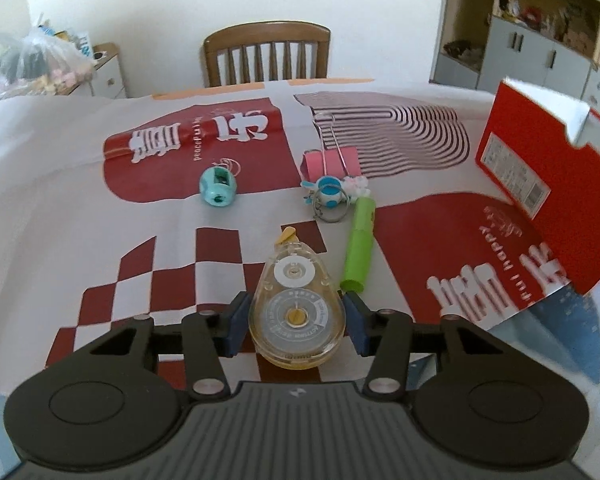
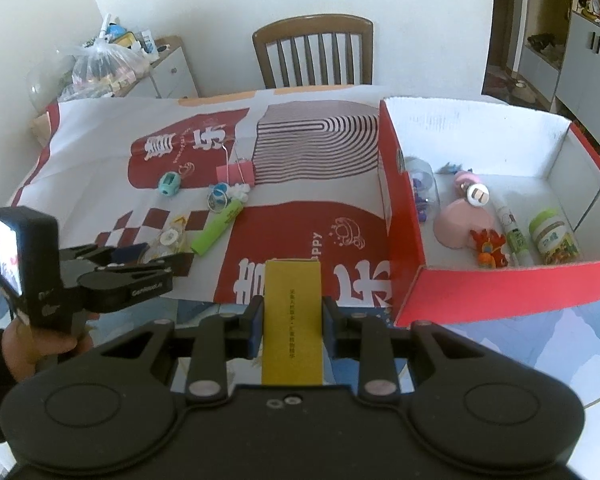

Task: Organize rigid objects
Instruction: 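Carry yellow box and tape dispenser over the shoebox with both tools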

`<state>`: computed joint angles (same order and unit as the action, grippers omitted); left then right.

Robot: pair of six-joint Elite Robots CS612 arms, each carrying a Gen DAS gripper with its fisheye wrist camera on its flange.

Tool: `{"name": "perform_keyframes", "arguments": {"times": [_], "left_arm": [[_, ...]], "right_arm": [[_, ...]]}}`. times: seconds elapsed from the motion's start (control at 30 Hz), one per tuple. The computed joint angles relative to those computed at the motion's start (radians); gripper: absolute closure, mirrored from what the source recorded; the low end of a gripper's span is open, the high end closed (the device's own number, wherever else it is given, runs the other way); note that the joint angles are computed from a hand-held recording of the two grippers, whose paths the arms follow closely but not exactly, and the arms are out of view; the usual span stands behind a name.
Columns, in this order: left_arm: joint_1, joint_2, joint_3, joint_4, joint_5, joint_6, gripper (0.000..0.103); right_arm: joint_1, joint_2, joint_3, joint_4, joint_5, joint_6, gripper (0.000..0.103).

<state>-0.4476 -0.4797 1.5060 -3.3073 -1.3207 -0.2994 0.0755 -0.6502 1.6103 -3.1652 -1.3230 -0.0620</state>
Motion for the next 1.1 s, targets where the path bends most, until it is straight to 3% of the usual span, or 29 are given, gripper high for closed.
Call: {"name": "perform_keyframes", "arguments": {"times": [0.33, 0.53, 0.8, 1.1], "left_arm": [[-0.024, -0.073, 0.062, -0.039, 0.026, -0.062, 0.054], [-0.058, -0.094, 0.055, -0.039, 0.046, -0.071, 0.054], [-0.107, -0.084, -0.012, 0.000, 0.063, -0.085, 0.054], [-0.159, -0.038, -0.147, 0.087, 0.060, -0.080, 0.054]], "right_arm": [[-0.035, -0.012, -0.010, -0.025, 0.052, -0.029, 0.075], [-0.067, -0.010, -0.024, -0.022, 0.089, -0.065, 0.075], [-0.125, 0.003, -0.051, -0.008, 0.137, -0.105, 0.075], [-0.190, 0.030, -0.096, 0.034, 0.167, -0.142, 0.075]]}}
